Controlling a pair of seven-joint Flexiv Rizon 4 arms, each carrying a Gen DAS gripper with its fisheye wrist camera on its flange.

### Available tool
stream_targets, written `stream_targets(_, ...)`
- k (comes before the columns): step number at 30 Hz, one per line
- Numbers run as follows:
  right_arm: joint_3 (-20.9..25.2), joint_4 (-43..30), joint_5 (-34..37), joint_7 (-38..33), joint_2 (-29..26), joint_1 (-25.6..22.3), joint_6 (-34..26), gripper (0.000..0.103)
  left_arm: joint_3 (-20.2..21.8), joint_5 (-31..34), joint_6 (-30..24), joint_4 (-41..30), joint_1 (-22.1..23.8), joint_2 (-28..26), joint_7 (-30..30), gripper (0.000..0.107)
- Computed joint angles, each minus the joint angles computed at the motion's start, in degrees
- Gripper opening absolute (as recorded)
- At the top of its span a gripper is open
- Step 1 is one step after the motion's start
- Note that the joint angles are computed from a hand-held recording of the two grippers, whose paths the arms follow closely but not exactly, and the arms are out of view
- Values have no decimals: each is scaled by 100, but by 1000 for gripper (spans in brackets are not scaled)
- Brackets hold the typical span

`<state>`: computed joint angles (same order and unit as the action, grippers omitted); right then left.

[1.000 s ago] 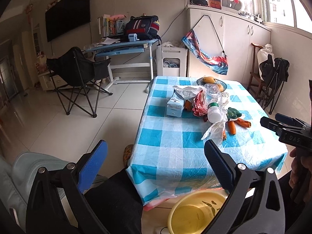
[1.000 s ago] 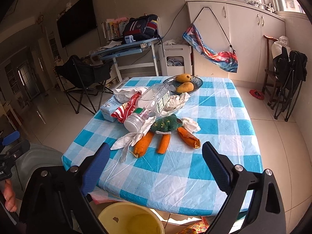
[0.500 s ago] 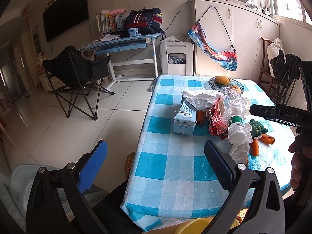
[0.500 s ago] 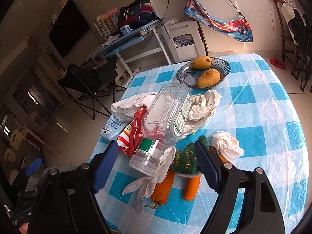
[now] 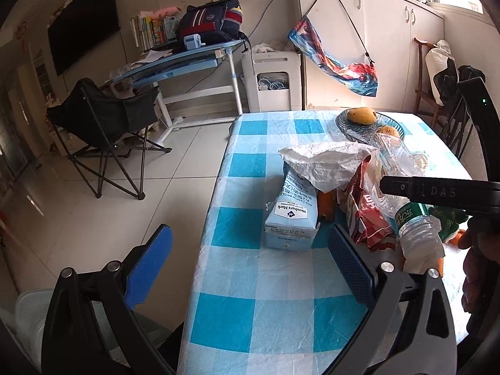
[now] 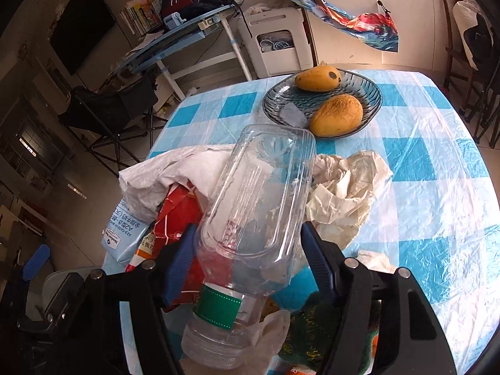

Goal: Collect trash
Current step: 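Grasp the clear plastic bottle with the right tool while the left tool grasps the milk carton, then carry the bottle with the right tool down over the yellow basin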

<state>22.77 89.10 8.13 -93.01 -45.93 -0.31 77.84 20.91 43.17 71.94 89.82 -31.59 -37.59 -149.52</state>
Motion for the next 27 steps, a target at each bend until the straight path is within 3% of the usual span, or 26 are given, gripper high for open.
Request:
stream_targets(5,438,-137,320,-214,-161,-401,-82,64,-305,-343,-348,-674,266,-502,796,96)
stream_targets(9,1463,-498,1037,-840,-519,-1170,-300,62,-533,-752,-546,-1093,489,-867,1471,96)
stream_targets(12,2247,-782,1762,-1299,-856,-1813,-635,61,-917,-1312,-496,-1141,848,-1009,2157,70)
stream_targets(13,2401,-853,1968,-1384,-939,-1954,-732,60,-1106,-1548,-417,-1066,1016,-1003,2402,55)
stream_targets(14,2574,-919,2179,-1502,-1029,-2113,-827,60,-1277,-1769,-322,-937,1172,-965,2604,50)
stream_targets(18,3118,-1064,2936,-1971,-1266,-2658,-1220,60,-1552,-2301,118,-357,1453,-715,3019,49)
stream_targets(22,3601,-1081,3640,-2573,-1420,-3120,-1587,60,-1374,-2474,432,285,1307,-349,3155,49)
stream_targets(27,3654,-946,4134,-2956,-1215,-3305,-1938,60,-990,-2704,844,1082,987,97,3060,49)
